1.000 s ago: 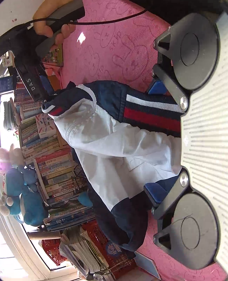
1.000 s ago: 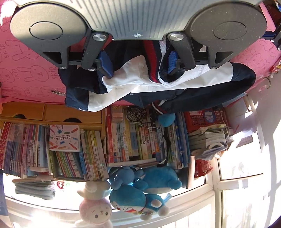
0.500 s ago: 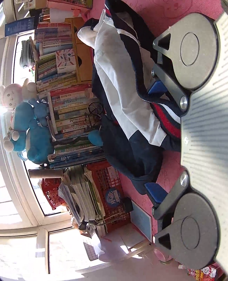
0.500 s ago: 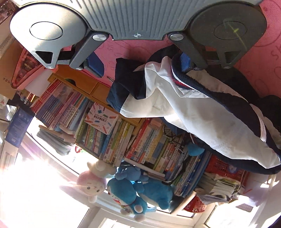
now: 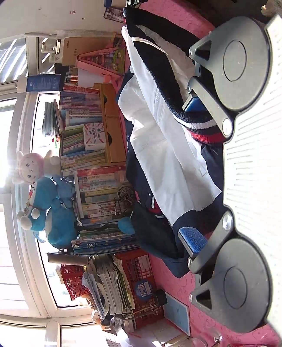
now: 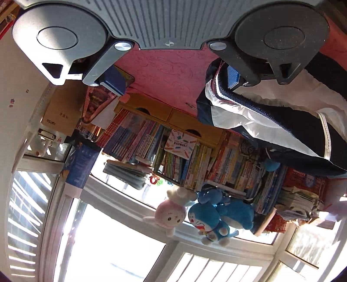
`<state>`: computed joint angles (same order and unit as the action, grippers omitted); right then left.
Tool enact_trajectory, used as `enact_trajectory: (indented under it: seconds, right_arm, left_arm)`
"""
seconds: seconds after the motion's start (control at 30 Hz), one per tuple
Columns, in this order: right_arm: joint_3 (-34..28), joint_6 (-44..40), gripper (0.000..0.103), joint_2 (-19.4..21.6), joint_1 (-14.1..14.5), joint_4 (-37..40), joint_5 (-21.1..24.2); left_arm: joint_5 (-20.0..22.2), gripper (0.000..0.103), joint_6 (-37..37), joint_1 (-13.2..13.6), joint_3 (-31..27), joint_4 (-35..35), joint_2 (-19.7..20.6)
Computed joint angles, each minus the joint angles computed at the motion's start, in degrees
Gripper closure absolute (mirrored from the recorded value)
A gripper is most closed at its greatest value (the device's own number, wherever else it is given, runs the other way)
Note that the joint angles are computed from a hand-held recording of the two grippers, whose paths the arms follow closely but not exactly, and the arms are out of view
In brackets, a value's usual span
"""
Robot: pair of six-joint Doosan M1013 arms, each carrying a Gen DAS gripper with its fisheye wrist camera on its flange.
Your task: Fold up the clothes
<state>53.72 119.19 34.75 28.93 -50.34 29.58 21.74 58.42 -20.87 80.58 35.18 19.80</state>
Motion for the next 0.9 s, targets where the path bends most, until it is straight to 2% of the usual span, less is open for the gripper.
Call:
enact_trajectory:
  seconds: [0.1,0.2,0.33,0.43,0.5,0.6,0.67,0.73,0.77,0.8,0.9]
  right_arm:
    - [1.57,-9.9,0.011,-1.08,-0.44,11.67,5.0]
    - [0.9,-19.3,0.012,0.0,-0.69,20.75,10.46]
    - [0.5,-33.48,0.013,0.32,-1.5,35.27,13.52]
    - [1.45,-47.19,0.013,-0.99,-3.35,53.26,13.73]
    - [1.14,-56.24,0.011,-1.3,-5.27,67.93,14.02]
    - [-0.78,-61.48,0.009,-0.18,-7.14,81.33,12.68]
    - [-5.04,-59.7,0.009,2.5,-7.41,82.59,12.17]
    - [-12.15,-57.79,0.025,6.92,-7.3,78.79,15.01]
    - [-16.5,-55.76,0.045,9.58,-7.01,75.48,17.59]
    - [-20.71,-53.6,0.057,12.11,-6.78,72.79,20.31]
    - [-34.76,-48.81,0.061,20.42,-5.73,68.5,31.17]
  left_arm:
    - [4.84,0.0,11.87,-0.64,-0.42,-9.63,0.64]
    - [10.31,0.0,20.04,-0.7,-1.63,-17.1,2.29]
    - [17.84,0.0,28.8,-0.01,-3.35,-25.21,3.66]
    - [18.73,0.0,31.7,0.18,-2.24,-26.22,2.77]
    - [18.19,0.0,34.67,0.53,-1.39,-28.5,1.8]
    - [17.25,0.0,39.28,1.33,-0.59,-33.15,0.52]
    - [14.58,0.0,39.48,1.53,0.22,-33.45,-0.37]
    - [11.0,0.0,39.58,1.83,0.3,-34.78,-0.79]
    - [8.89,0.0,39.85,2.07,0.18,-35.89,-0.8]
    - [6.76,0.0,39.79,2.23,-0.26,-36.6,-0.58]
    - [2.45,0.0,38.01,2.49,-2.82,-36.38,1.0]
